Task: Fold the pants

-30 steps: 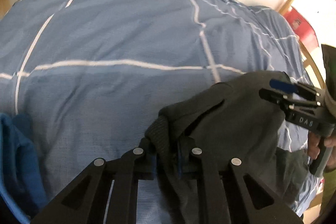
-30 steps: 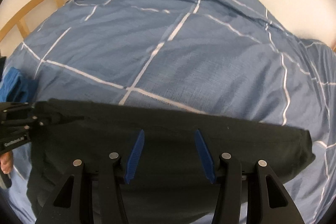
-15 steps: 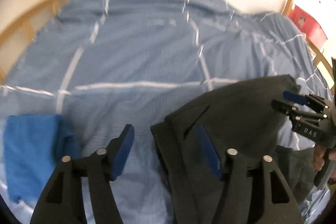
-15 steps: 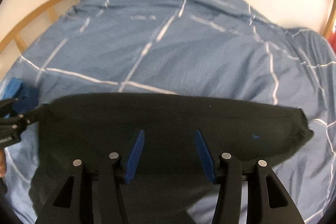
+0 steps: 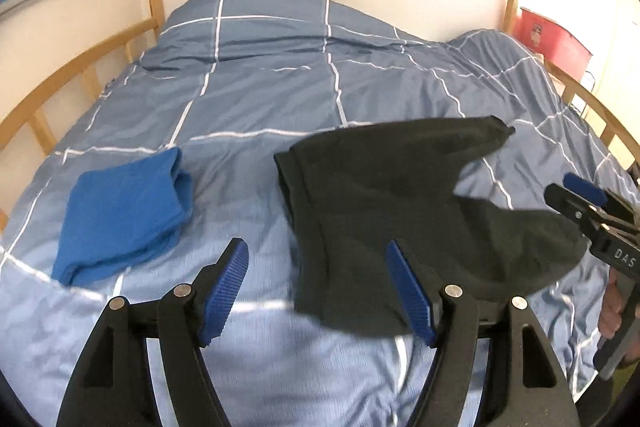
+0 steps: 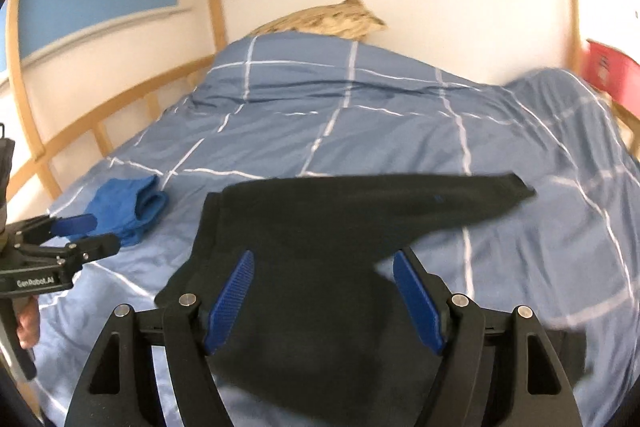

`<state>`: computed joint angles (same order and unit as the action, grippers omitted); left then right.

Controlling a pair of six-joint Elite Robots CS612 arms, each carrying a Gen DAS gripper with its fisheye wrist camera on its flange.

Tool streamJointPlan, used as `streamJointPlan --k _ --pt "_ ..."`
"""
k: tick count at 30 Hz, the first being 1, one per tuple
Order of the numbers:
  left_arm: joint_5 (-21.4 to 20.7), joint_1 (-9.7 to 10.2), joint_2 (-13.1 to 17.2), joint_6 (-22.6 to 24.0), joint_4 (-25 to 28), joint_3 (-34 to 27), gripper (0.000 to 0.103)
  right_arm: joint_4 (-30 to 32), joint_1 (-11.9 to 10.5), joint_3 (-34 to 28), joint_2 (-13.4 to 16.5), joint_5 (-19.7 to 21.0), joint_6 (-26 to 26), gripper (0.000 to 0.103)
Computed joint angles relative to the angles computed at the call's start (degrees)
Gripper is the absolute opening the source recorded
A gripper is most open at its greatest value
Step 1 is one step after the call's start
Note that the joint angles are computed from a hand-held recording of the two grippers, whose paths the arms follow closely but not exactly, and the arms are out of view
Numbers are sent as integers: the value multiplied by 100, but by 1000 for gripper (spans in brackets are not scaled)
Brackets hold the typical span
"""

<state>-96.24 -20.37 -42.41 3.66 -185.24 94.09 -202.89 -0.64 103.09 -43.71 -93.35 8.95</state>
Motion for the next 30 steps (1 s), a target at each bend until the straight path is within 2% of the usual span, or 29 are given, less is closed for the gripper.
streamJointPlan --k 5,11,14,16,18,24,30 --pt "50 -71 -132 -74 -364 460 71 -684 21 556 -14 -136 882 73" --pt "617 -249 0 4 -1223 751 71 -1503 -17 1001 209 -222 2498 73" --pt "968 -311 169 -175 -1548 756 71 -1819 0 1045 395 -384 2929 73" --pt "993 -297 281 -362 -1513 690 71 -1917 4 1022 529 -441 3158 73" --pt "824 -245 357 -576 -1351 601 71 -1869 -7 993 607 -430 3289 73" --pt "475 -163 547 -1093 -957 306 70 -1638 -89 747 867 -179 3593 73" --pt "224 -126 730 -1551 -516 -3 69 -1443 -127 590 987 -117 3907 73"
